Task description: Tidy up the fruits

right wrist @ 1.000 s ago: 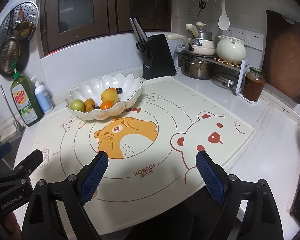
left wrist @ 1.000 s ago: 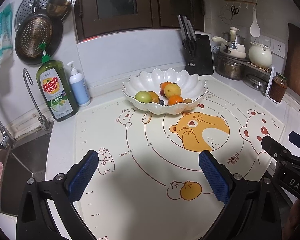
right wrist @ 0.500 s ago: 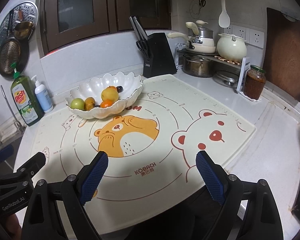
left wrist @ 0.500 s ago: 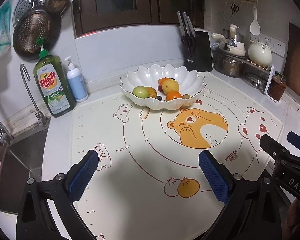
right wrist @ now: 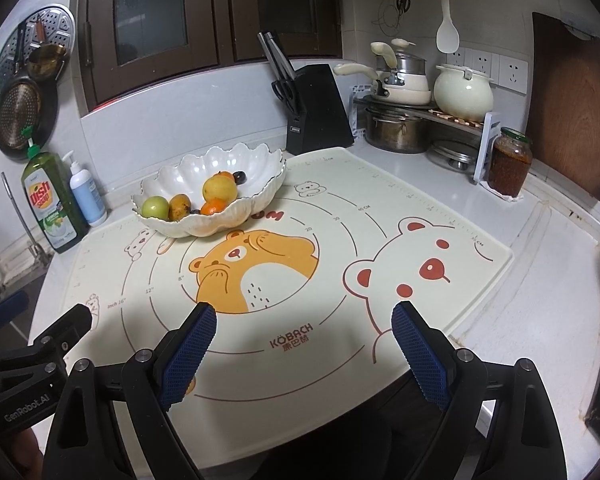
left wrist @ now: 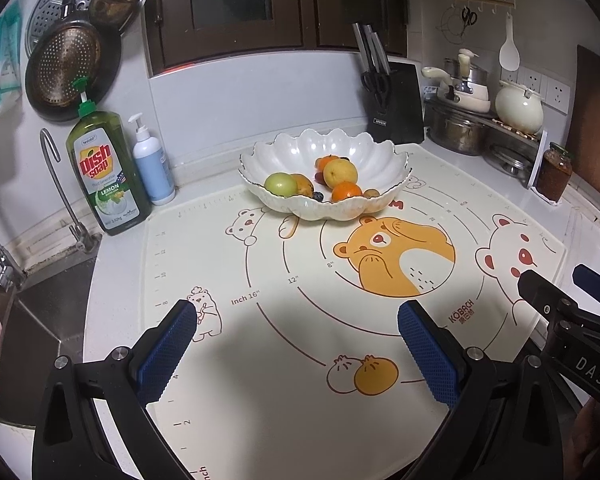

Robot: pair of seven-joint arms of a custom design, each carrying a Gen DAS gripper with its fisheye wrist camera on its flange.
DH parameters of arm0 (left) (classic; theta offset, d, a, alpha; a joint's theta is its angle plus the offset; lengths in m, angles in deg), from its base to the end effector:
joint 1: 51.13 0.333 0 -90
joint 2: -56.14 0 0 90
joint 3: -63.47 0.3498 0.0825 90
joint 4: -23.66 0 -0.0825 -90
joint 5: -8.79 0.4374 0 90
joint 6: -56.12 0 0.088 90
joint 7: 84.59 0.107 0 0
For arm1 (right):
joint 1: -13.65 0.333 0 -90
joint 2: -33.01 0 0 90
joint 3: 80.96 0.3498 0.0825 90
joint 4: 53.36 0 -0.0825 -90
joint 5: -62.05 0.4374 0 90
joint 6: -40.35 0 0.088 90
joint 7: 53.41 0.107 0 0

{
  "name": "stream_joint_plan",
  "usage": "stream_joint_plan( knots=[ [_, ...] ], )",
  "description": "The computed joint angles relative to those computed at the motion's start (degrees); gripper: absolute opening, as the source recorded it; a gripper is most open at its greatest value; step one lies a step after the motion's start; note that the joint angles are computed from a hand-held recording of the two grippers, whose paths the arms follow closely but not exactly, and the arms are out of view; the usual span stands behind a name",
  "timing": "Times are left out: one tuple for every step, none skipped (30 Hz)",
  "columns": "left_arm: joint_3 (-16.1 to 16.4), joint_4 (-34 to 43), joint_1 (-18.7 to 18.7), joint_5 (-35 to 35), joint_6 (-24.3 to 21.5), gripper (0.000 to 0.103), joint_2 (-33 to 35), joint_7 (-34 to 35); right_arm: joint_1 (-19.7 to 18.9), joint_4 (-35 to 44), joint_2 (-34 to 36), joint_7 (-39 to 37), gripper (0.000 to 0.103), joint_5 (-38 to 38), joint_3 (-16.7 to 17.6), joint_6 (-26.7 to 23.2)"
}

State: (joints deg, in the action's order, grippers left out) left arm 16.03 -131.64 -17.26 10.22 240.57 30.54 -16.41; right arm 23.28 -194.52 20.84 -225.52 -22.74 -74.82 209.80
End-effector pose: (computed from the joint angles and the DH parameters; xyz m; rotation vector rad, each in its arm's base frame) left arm 0.4526 -0.1143 0.4119 -1.7075 1.6608 -0.7112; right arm 0.4602 0.1997 0.4075 -1.6533 1.7081 -0.7758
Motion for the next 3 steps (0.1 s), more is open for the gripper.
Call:
stream_joint_plan(
  knots=[
    [-0.1, 0.0, 0.1, 0.0, -0.1, 0.102, 0.0, 0.0, 0.0, 0.0, 0.0, 0.0, 0.09, 0.0, 0.0, 0.0],
    [-0.2, 0.1, 0.2, 0.0, -0.1, 0.102, -0.1, -0.2, 0.0, 0.0, 0.0, 0.1, 0.09, 0.0, 0.0, 0.0],
    [-0.3, 0.1, 0.2, 0.1, -0.1, 0.102, -0.1, -0.2, 0.0, 0.0, 0.0, 0.1, 0.09, 0.0, 0.0, 0.0]
  ],
)
